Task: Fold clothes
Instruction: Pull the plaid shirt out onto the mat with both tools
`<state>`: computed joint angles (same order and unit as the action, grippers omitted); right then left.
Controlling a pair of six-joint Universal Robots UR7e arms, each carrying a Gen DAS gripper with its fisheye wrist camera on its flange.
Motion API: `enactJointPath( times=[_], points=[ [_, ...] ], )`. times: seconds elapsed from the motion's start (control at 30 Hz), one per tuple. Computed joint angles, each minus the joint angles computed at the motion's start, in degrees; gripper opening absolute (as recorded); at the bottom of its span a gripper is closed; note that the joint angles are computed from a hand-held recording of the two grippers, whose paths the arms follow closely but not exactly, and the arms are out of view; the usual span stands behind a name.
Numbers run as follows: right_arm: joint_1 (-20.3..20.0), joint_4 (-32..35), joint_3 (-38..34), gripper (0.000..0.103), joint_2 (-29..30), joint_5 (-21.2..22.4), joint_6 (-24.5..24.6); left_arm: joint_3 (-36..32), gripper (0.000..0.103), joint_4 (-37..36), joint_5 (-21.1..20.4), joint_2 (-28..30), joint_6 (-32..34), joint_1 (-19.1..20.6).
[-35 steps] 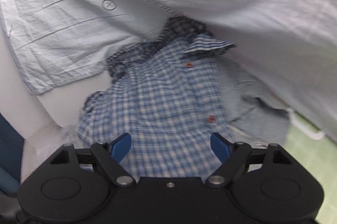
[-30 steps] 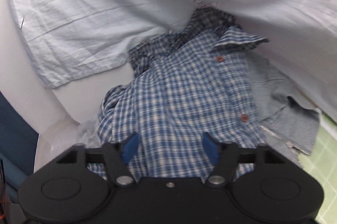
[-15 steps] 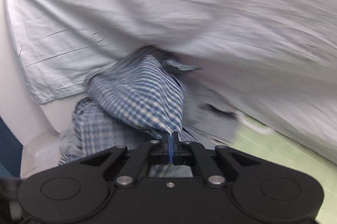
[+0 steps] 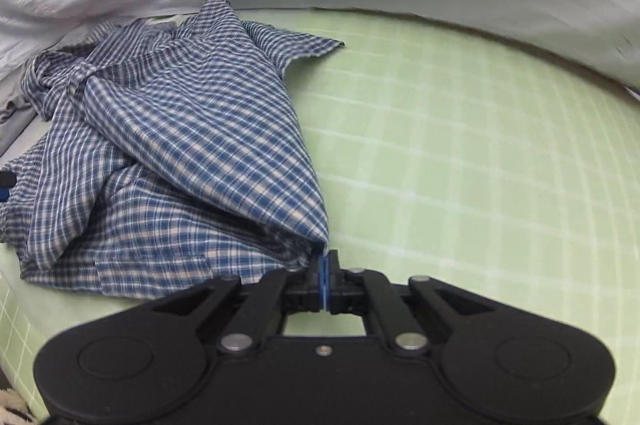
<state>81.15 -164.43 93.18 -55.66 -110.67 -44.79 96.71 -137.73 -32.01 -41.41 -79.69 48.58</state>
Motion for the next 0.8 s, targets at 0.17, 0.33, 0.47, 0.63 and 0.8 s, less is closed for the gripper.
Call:
enactJointPath(
  times=[0.17,0.33,0.47,0.63,0.8],
  points=[
    [-1.03,-0.66,-1.90,0.032,-1.59,6.85,0.08,-3.71,0.036,-2.00,-2.71,4.81,2.63,-2.19],
    [-0.13,5.00,-8.68,0.056,1.49,11.93,2.12,-6.66,0.051,4.31,-2.30,6.84,-2.53,-3.36],
    [1.28,9.54,-15.86,0.087,6.63,10.87,0.04,-8.65,0.063,20.68,-2.73,5.50,-16.45,-2.91],
    [3.25,14.17,-25.42,0.101,14.92,7.66,-3.30,-7.62,0.069,31.46,-4.60,2.35,-26.46,-1.06],
    [4.48,18.56,-33.23,0.101,21.69,5.24,-3.84,-5.61,0.069,20.23,-7.85,2.18,-19.15,1.78]
  ],
)
